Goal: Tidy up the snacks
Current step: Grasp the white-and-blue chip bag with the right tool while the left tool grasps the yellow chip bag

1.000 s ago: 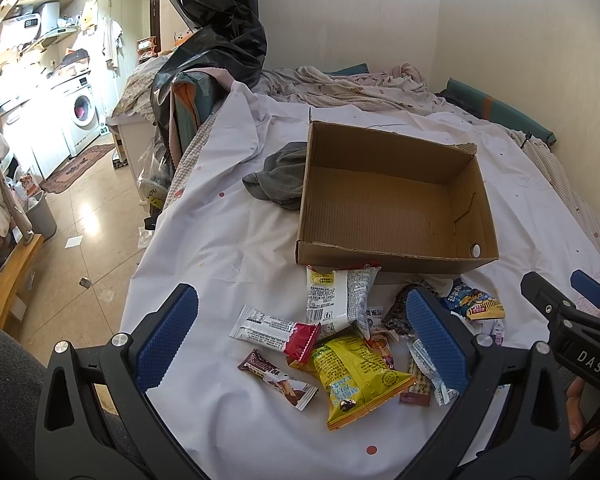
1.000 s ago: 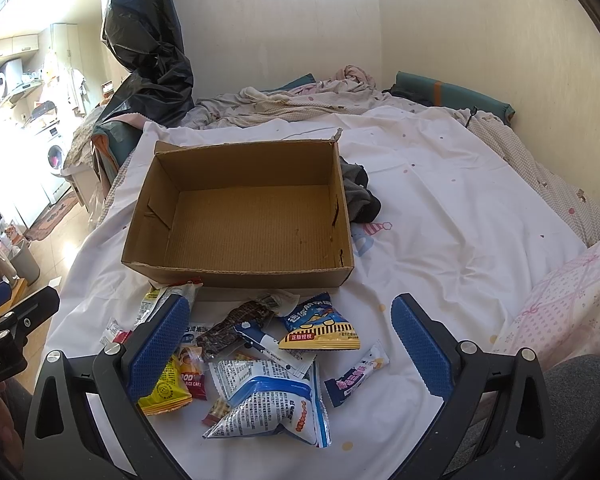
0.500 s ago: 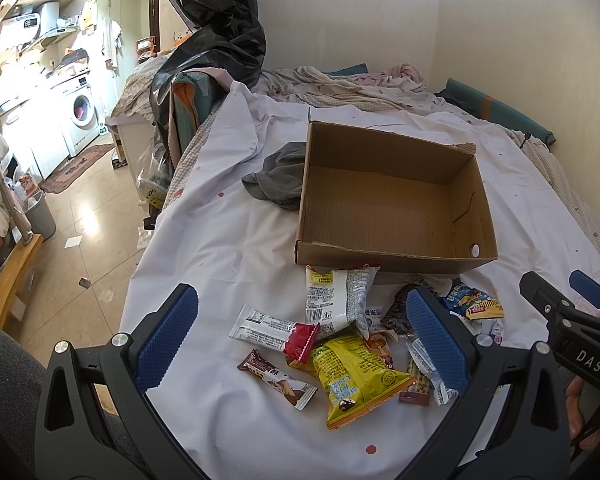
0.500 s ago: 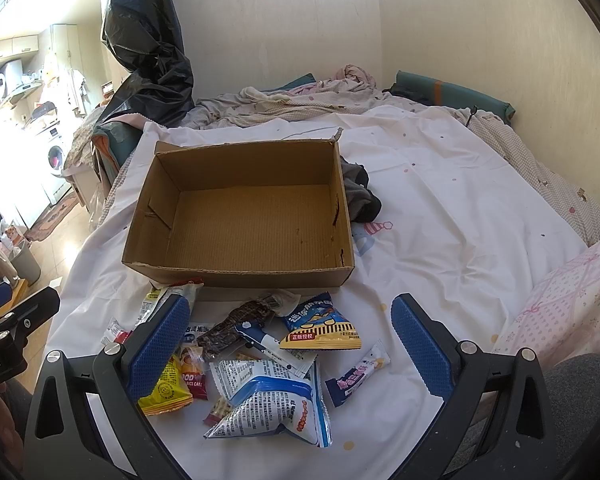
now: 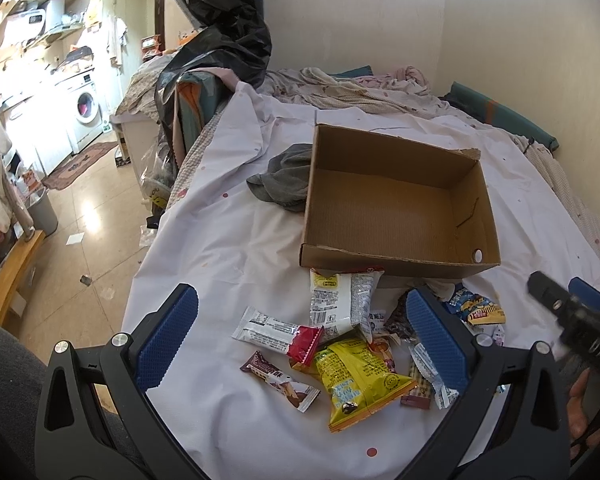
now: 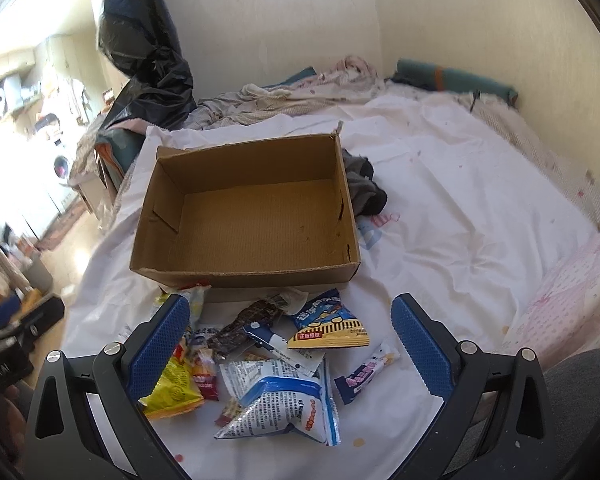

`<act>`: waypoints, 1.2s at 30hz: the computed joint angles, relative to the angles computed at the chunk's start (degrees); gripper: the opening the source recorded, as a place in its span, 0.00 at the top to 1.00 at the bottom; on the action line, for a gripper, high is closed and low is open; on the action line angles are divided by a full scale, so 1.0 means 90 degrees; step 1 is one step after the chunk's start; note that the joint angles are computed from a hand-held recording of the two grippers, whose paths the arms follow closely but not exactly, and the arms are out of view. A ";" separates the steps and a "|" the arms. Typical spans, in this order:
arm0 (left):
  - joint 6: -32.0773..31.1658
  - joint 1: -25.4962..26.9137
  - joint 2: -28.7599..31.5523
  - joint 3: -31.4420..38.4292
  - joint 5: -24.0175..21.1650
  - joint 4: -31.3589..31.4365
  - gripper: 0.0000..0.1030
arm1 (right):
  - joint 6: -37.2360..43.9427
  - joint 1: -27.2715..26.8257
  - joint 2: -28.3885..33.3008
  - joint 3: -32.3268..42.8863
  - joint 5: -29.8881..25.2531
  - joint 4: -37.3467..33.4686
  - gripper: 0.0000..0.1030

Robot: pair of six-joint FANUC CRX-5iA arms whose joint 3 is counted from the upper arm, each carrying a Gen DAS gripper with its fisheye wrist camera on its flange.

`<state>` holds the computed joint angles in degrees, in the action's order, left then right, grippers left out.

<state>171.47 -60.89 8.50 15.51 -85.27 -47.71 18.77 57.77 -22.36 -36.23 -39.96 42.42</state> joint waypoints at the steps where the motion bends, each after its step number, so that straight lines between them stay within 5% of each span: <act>1: 0.0053 0.0026 -0.0020 -0.0026 0.0013 0.0034 0.00 | 0.0185 -0.0092 0.0008 0.0113 0.0025 -0.0305 0.00; 6: 0.0271 0.0128 -0.0160 -0.0205 0.0182 0.0159 0.00 | 0.2519 -0.0745 0.0854 0.1583 -0.0937 -0.3083 0.00; 11: 0.0312 0.0206 -0.0210 -0.0271 0.0245 0.0268 0.00 | 0.4522 -0.1392 0.2160 0.2948 -0.2669 -0.5537 0.02; 19: 0.0218 0.0677 -0.0241 -0.0474 0.0426 0.1051 0.00 | 0.4462 -0.1065 0.2805 0.3167 -0.3067 -0.5317 0.02; 23: 0.0273 0.0868 -0.0284 -0.0616 0.0505 0.1358 0.00 | 0.4541 -0.1021 0.2868 0.3117 -0.3082 -0.5425 0.26; 26: 0.0290 0.0973 -0.0309 -0.0692 0.0551 0.1518 0.00 | 0.4612 -0.0991 0.2688 0.3023 -0.3050 -0.5496 0.34; 36: -0.0063 0.1559 -0.0309 -0.0847 0.0968 0.2343 0.00 | 0.5668 -0.2086 0.2010 0.3481 -0.3617 -0.7710 0.44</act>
